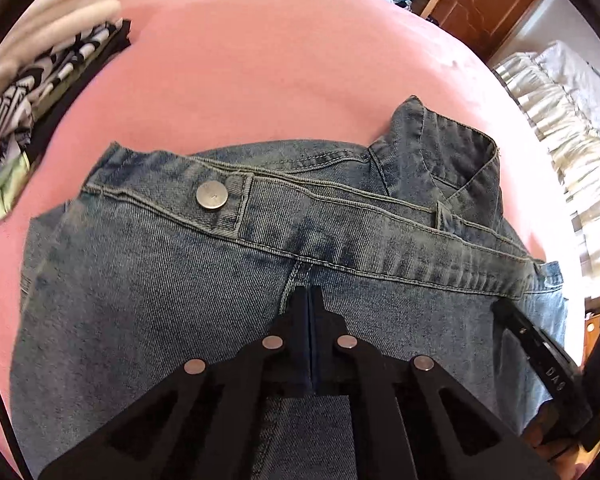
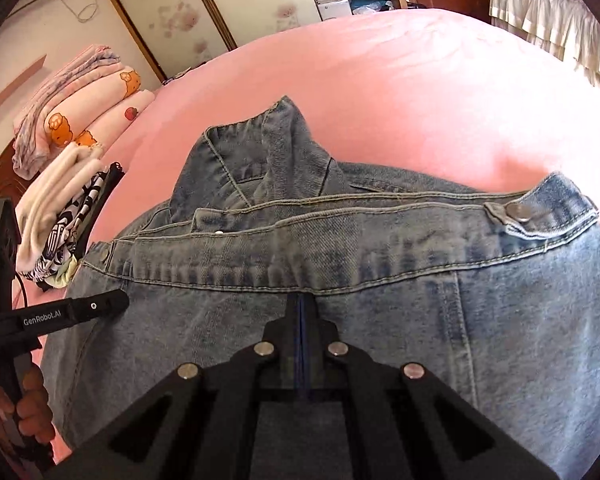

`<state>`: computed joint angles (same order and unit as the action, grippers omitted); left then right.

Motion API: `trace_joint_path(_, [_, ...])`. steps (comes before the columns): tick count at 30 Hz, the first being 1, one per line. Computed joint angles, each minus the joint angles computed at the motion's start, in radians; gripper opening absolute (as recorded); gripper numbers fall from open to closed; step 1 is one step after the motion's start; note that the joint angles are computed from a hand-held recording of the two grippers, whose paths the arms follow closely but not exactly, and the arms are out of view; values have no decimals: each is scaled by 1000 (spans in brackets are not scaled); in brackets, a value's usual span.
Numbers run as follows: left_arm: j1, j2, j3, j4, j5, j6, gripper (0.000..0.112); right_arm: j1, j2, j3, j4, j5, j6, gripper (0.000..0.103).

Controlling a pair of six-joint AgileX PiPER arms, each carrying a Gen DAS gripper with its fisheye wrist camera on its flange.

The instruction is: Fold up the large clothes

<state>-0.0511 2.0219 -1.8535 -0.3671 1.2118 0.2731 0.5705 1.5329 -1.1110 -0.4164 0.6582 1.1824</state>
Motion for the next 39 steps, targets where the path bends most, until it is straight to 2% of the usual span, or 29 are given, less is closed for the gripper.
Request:
trace_joint_path(6, [-27, -24, 44, 33, -61, -60, 1, -46, -63, 63, 46, -6, -26, 0])
trace_joint_path(9, [-66, -59, 90, 235, -166, -172, 1, -45, -68, 56, 35, 25, -56, 0])
trace_joint_path(10, [-56, -52, 83, 266, -172, -176, 1, -45, -72, 58, 29, 30, -57, 0])
trace_joint_path(12, [-17, -6, 18, 208, -104, -173, 1, -34, -72, 59, -32, 92, 14, 0])
trace_joint_path(13, [12, 15, -12, 153, -73, -161, 1, -42, -85, 75, -37, 96, 30, 0])
trace_joint_path(14, [26, 29, -30, 138, -60, -157, 1, -68, -113, 111, -15, 60, 29, 0])
trace_joint_path(18, [23, 33, -33, 183, -77, -151, 1, -98, -171, 169, -13, 49, 27, 0])
trace_joint_path(20, [16, 33, -26, 197, -90, -164, 1, -79, -165, 159, -99, 153, 84, 0])
trace_joint_path(23, [-12, 28, -13, 262, -114, -242, 1, -135, -248, 219, -70, 153, 103, 0])
trace_joint_path(26, [-45, 11, 11, 350, -130, -315, 1, -128, -277, 227, -129, 294, 132, 0])
trace_joint_path(31, [-107, 2, 10, 497, -110, -404, 1, -182, -373, 269, -91, 333, 84, 0])
trace_joint_path(35, [-107, -18, -5, 508, -61, -388, 2, -128, -352, 222, -145, 472, 112, 0])
trace_joint_path(37, [-97, -50, 2, 476, -47, -359, 1, -142, -390, 232, -123, 486, 125, 0])
trace_joint_path(39, [-85, -90, 13, 432, -24, -323, 1, -180, -454, 249, -66, 464, 125, 0])
